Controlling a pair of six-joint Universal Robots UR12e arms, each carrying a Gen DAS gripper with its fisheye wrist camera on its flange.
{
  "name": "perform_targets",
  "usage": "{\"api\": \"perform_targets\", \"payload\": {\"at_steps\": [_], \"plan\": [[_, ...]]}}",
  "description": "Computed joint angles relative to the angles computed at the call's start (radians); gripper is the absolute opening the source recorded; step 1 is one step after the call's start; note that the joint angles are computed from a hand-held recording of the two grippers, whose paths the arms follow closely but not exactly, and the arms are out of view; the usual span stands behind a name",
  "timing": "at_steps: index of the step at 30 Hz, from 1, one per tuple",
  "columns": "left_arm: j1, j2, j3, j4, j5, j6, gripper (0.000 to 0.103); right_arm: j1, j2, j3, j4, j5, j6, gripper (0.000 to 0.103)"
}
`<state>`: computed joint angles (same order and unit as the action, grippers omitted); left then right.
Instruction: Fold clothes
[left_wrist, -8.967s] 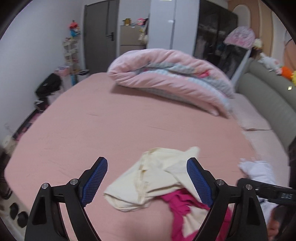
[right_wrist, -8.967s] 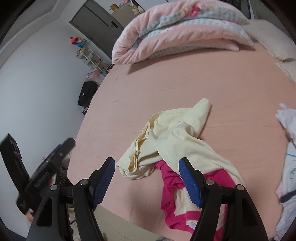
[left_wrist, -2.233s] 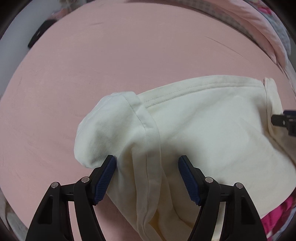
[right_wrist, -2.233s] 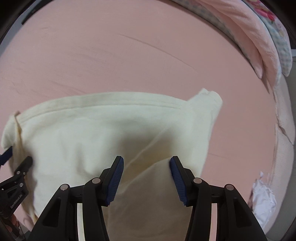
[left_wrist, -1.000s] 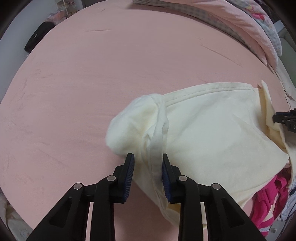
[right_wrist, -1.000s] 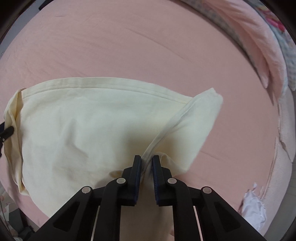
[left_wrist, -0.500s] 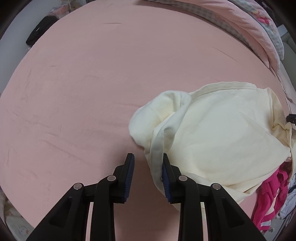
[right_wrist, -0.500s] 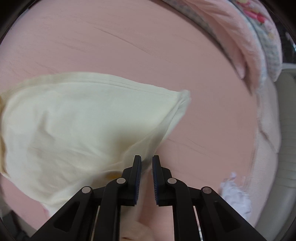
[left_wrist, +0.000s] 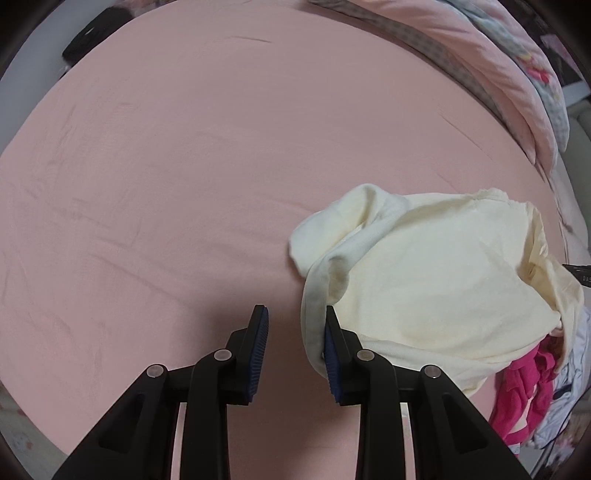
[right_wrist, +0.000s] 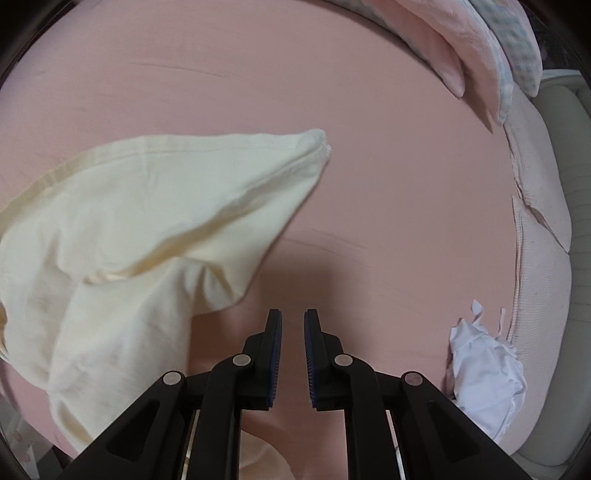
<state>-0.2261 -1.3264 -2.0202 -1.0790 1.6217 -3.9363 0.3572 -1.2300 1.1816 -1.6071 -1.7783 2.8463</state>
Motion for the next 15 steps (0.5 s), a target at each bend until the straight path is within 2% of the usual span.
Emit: {"api": "perform_targets", "payload": {"at_steps": [3,6,9,10,14,15], "plan": [[0.009,0.017,-0.022,0.010,-0.015,-0.031,0.026,0.009,0.010,-0.016,-0.006,0.012,0.002,0.010],[0.010,0.025,-0.033,-0.010,-0.014,-0.063,0.026,0.009,0.022,-0.041,0.008,0.059,0.016,0.011],[-0.011,0.012,-0.008,-0.117,0.066,-0.104,0.026,0.006,0.036,-0.062,0.022,0.113,0.033,0.011],[-0.008,0.019,-0.013,-0.115,0.067,-0.118,0.026,0.009,0.037,-0.066,0.020,0.116,0.036,0.011],[0.030,0.068,-0.057,-0.051,-0.011,-0.165,0.026,0.012,0.049,-0.077,0.012,0.126,0.053,0.011],[0.022,0.084,-0.074,-0.033,-0.015,-0.191,0.026,0.008,0.057,-0.083,0.012,0.134,0.060,0.011]]}}
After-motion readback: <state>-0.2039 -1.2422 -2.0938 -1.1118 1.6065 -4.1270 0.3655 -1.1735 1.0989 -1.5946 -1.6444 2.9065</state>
